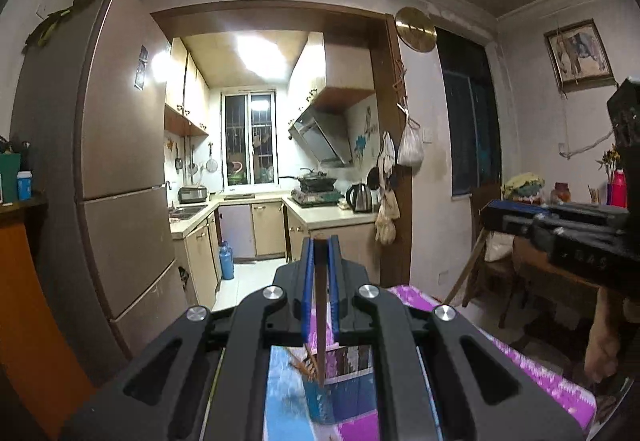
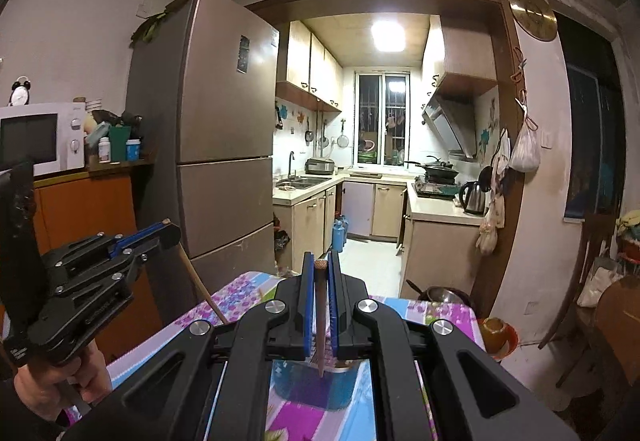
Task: Organize utensils
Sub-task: 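Lift the left gripper's chopstick upright into the holder while the right gripper does likewise, then open both grippers to drop the chopsticks into the holder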
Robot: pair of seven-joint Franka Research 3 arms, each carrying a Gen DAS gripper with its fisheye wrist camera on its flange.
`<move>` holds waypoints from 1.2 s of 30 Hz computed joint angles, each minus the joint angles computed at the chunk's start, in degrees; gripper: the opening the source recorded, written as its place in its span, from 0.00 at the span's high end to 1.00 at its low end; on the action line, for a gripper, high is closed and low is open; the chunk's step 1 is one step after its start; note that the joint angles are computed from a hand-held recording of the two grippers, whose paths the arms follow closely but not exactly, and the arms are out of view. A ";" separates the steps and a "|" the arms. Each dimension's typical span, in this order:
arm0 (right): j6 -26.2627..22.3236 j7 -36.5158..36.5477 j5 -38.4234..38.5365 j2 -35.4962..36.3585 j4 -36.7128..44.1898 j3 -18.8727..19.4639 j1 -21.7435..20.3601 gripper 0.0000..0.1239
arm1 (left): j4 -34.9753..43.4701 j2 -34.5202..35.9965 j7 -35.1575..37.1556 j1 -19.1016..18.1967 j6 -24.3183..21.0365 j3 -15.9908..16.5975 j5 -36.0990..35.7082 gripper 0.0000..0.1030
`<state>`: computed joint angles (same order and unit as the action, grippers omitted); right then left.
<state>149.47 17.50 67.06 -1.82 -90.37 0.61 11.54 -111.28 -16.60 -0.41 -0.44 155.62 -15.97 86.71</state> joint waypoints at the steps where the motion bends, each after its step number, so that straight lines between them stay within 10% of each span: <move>1: -0.08 1.47 -1.57 1.38 1.94 0.12 0.04 0.94 | 1.40 0.95 0.69 0.03 -0.31 -0.05 -0.26 0.95; 21: -7.79 26.84 -28.07 24.96 30.55 6.06 -3.05 0.94 | 14.07 16.82 10.85 -5.26 -2.35 5.48 -9.08 0.95; 36: -9.60 31.54 -33.94 30.36 37.15 7.55 -3.01 0.94 | 16.18 20.07 14.37 -7.22 -3.31 7.96 -13.62 0.95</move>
